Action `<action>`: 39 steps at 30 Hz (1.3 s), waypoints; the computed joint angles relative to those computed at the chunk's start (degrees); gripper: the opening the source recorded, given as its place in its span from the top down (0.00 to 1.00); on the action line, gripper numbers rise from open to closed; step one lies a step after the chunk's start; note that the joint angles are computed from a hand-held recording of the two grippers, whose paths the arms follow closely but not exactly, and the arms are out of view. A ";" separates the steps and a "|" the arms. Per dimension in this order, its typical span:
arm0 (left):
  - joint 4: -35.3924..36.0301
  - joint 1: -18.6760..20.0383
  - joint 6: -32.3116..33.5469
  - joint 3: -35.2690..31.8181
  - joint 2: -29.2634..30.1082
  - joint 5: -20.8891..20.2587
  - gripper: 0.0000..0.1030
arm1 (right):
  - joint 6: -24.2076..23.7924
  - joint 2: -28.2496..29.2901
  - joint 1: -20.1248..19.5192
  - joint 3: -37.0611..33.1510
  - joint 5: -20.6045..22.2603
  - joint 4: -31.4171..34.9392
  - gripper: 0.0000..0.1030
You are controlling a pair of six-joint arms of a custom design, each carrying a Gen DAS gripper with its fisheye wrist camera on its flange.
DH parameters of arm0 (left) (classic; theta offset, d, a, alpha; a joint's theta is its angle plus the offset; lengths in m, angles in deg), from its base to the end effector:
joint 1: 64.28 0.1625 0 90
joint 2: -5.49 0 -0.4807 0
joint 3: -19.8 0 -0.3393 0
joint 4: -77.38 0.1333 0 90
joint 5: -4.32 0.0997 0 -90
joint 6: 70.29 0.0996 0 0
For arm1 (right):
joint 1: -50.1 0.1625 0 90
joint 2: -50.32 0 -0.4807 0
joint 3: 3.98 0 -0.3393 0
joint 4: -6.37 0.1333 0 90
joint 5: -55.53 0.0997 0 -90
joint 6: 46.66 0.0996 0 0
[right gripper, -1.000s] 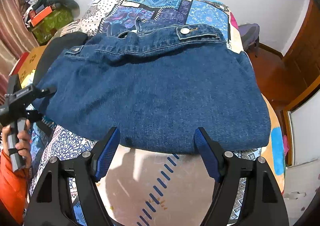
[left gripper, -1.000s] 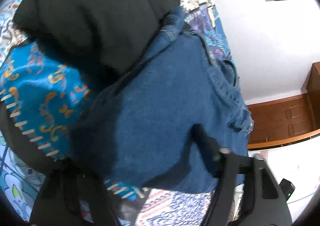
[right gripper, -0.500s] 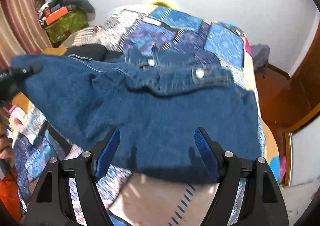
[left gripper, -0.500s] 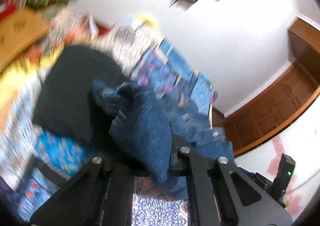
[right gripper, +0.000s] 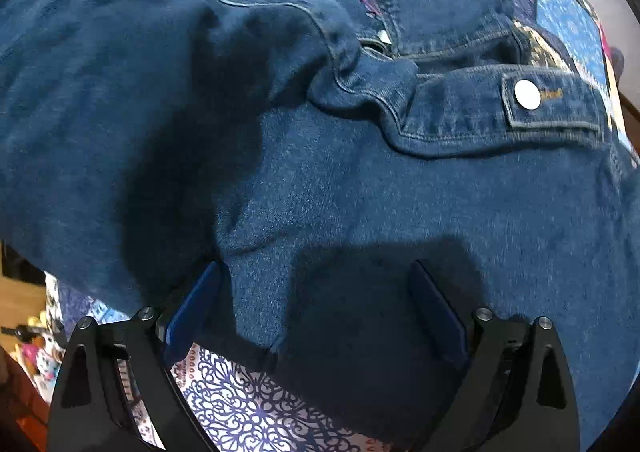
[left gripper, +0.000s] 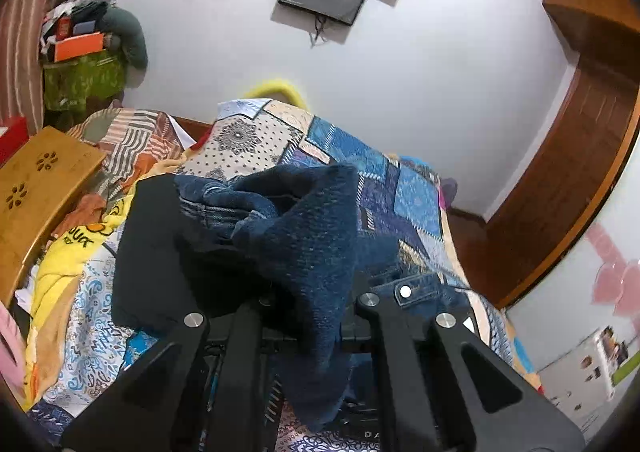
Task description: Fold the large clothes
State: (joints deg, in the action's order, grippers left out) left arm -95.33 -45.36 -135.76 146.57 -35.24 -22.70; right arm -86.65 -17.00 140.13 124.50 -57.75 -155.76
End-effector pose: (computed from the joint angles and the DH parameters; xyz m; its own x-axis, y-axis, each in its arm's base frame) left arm -0.3864 -0.3672 0.0867 -0.9000 -0.1091 -0.4221 0.3026 0.5406 -0.7850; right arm 0.0942 -0.4643 0.2380 -0.7035 -0.5737 0.4196 -0.5908 0.8002 0.1036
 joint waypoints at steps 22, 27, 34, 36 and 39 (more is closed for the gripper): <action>3.43 6.12 29.49 -29.37 24.12 -32.98 0.86 | -7.01 -28.61 -18.39 -2.43 8.28 -9.50 0.09; 5.34 5.01 29.83 -27.57 21.83 -33.32 0.78 | -7.69 -29.93 -18.48 -2.39 10.75 -7.43 0.09; 9.91 -0.30 29.95 -25.10 18.75 -24.10 0.51 | -10.97 -29.23 -15.15 0.02 12.11 -10.32 0.09; 9.04 -1.78 29.33 -22.91 17.15 -20.31 0.45 | -11.18 -28.72 -14.03 0.47 12.35 -11.04 0.09; 9.16 -2.66 27.81 -20.46 14.89 -16.67 0.42 | -10.87 -27.81 -12.81 0.92 13.28 -11.33 0.09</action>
